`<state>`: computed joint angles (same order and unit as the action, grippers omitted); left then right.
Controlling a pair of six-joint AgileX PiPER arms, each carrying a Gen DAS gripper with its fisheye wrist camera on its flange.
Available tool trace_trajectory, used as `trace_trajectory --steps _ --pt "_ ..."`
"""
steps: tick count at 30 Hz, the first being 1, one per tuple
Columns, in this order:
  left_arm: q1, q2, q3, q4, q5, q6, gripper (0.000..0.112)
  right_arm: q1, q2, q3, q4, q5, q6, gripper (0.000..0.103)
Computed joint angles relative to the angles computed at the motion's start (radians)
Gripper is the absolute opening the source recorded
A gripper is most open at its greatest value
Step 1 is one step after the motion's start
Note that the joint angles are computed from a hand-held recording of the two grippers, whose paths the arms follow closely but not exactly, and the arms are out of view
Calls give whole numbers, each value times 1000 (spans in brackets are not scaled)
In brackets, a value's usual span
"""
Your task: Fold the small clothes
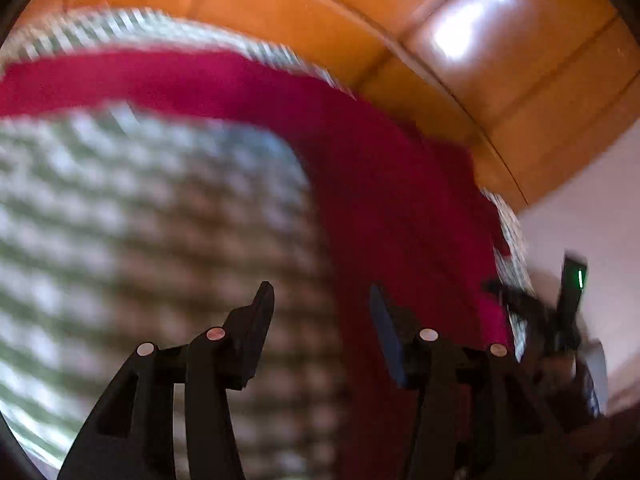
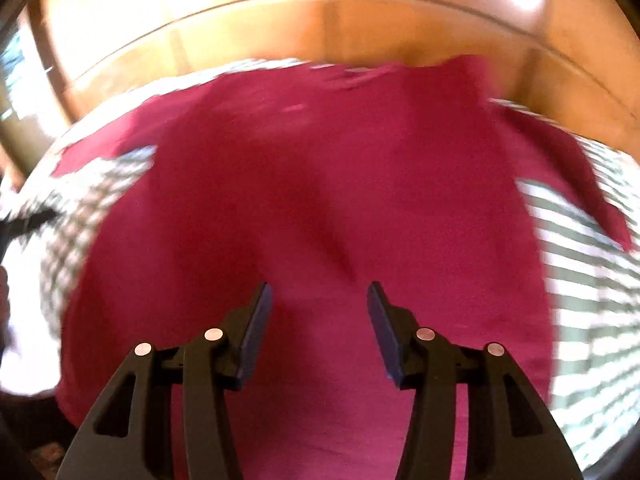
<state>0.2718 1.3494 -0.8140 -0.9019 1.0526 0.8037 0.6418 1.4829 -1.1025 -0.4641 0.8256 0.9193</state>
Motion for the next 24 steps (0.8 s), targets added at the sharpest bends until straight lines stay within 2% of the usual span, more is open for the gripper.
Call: trace_trajectory --steps 1,2,5,8,10,11,12,13,14,17,19,20,22,24 --pt "-12 -16 37 -16 4 9 49 -27 -48 38 -30 35 43 54" --pt "-20 -29 75 -39 14 17 49 -44 -75 60 -43 53 64 61" --pt "-54 -56 146 -86 9 26 45 -103 -194 168 -85 130 135 63" --pt "-97 -57 165 -92 -36 3 23 -178 -289 267 -8 135 100 63" --pt "-127 -67 165 -78 -73 -24 15 -219 -343 339 78 104 51 63" --pt "-136 -82 157 -60 -82 -41 13 -225 -361 361 108 85 31 52" --pt "-135 -94 150 -47 -82 -44 12 -213 -386 386 120 67 32 34" --pt "-132 -115 128 -27 -79 -55 11 -194 -415 399 134 56 25 26" --pt "-131 -133 117 -12 -73 -64 10 -166 -424 397 121 66 42 10" --pt "-110 -164 80 59 -66 -93 4 -115 -456 393 93 101 55 9" --pt "-151 -150 78 178 -147 -195 4 -87 -487 393 102 122 35 9" --pt "-161 -133 82 222 -181 -242 8 -81 -493 394 100 131 30 9" --pt "-122 -107 71 195 -162 -256 18 -94 -500 409 130 129 -7 9" --pt "-113 -124 47 159 -177 -272 20 -131 -497 413 163 110 -44 9"
